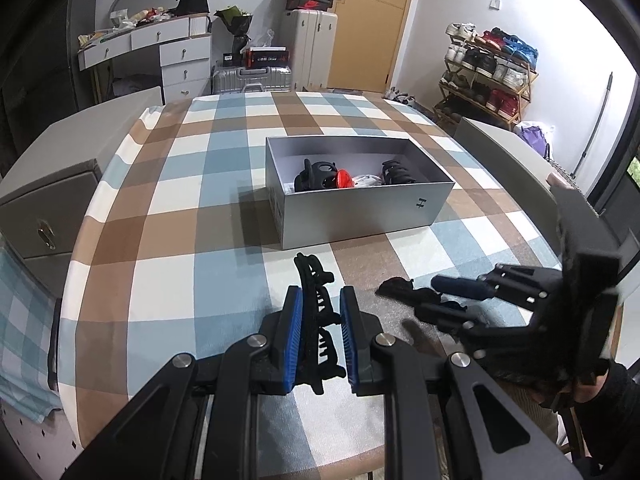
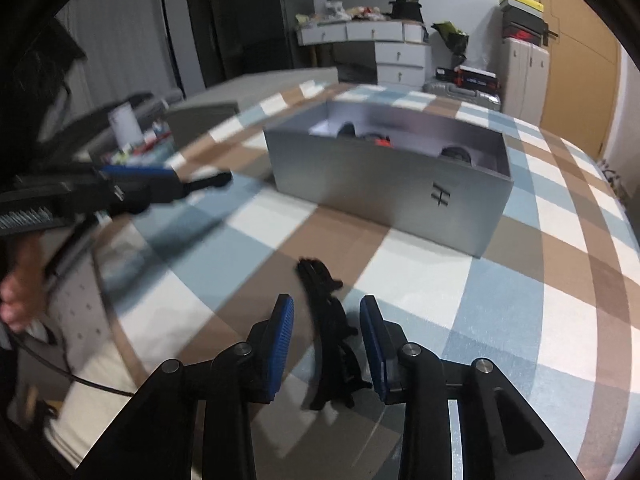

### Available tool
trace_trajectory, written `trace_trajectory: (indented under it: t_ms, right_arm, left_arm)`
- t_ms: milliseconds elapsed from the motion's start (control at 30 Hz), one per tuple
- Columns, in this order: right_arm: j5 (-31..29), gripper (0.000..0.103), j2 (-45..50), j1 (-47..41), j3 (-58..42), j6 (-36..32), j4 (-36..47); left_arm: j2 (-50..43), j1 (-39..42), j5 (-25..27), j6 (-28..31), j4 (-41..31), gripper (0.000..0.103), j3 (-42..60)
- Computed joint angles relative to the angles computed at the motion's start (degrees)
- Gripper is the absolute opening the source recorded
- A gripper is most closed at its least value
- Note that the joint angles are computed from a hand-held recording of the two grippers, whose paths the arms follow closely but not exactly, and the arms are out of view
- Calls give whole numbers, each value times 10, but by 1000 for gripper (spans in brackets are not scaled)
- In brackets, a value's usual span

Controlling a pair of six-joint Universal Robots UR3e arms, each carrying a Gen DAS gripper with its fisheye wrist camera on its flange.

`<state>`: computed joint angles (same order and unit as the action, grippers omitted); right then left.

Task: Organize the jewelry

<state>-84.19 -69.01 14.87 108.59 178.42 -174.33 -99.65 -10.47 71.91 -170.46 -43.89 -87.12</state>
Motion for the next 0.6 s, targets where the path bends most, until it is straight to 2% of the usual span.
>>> trace_trajectory:
  t_ms: [100,167,433,600]
  right_arm:
    - [-50,18,14,22,-13,-7,0]
    - [-67,17,17,32,-17,-20,-2]
    - [-11,17,-33,-8,35,-8,-56]
    - [48,17,-76,-47,28,-21,-48]
  left_arm:
    - [-1,-1,0,1,-2,14,7]
    - [-2,-1,2,0,-1,14,13]
    - [-24,2,4,6,-2,14,68]
    - [-54,-7,6,16,-2,14,120]
